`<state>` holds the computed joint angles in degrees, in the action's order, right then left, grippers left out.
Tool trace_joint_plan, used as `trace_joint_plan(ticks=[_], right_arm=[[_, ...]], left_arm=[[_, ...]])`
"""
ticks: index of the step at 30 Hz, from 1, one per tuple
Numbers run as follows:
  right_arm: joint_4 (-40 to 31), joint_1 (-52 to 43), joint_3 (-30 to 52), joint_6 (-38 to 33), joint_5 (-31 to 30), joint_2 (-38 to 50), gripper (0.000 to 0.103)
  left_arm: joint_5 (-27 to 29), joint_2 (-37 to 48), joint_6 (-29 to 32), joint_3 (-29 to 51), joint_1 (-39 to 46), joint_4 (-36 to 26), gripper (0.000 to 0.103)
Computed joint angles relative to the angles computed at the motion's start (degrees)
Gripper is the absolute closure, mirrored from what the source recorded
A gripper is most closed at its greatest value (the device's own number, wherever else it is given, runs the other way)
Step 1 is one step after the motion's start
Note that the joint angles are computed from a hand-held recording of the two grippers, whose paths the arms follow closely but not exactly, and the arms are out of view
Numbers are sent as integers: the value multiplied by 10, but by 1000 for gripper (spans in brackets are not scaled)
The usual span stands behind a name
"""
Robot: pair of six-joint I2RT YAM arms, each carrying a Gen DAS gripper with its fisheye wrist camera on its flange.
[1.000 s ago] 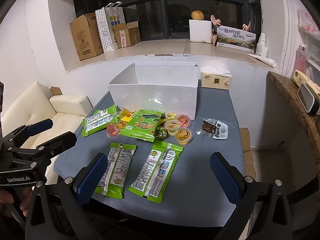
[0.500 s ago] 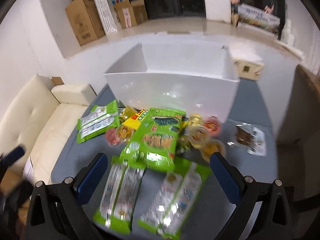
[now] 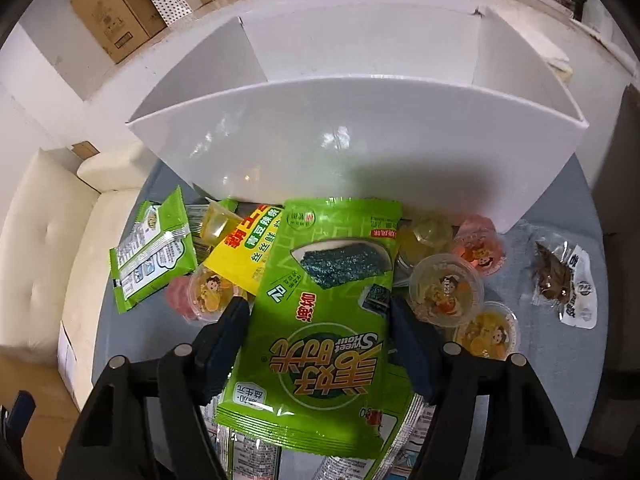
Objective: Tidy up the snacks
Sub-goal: 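Grasp the green seaweed bag with the right tool while the left tool grasps a long green snack bag, then carry both bags over the white box and open both tools to drop them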
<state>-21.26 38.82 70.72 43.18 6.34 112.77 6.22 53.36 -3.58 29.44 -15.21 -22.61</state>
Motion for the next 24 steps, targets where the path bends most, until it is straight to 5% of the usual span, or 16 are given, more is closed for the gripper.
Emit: trace_joint_plan(ticks=[5, 13, 19, 22, 24], right_arm=[[33, 7, -84, 10, 17, -103, 29], [56, 51, -291, 83, 100, -362, 29], [40, 88, -350, 138, 149, -444, 29], [45, 101, -354, 147, 158, -447, 29], [42, 112, -348, 147, 171, -439, 29]], left_arm=[[-2, 53, -4, -3, -25, 37, 0], [-33, 267, -48, 19, -116, 147, 0], [-65, 389, -68, 61, -152, 164, 1], [-80, 407, -69, 59, -157, 176, 30], [-73, 402, -63, 53, -152, 182, 32]])
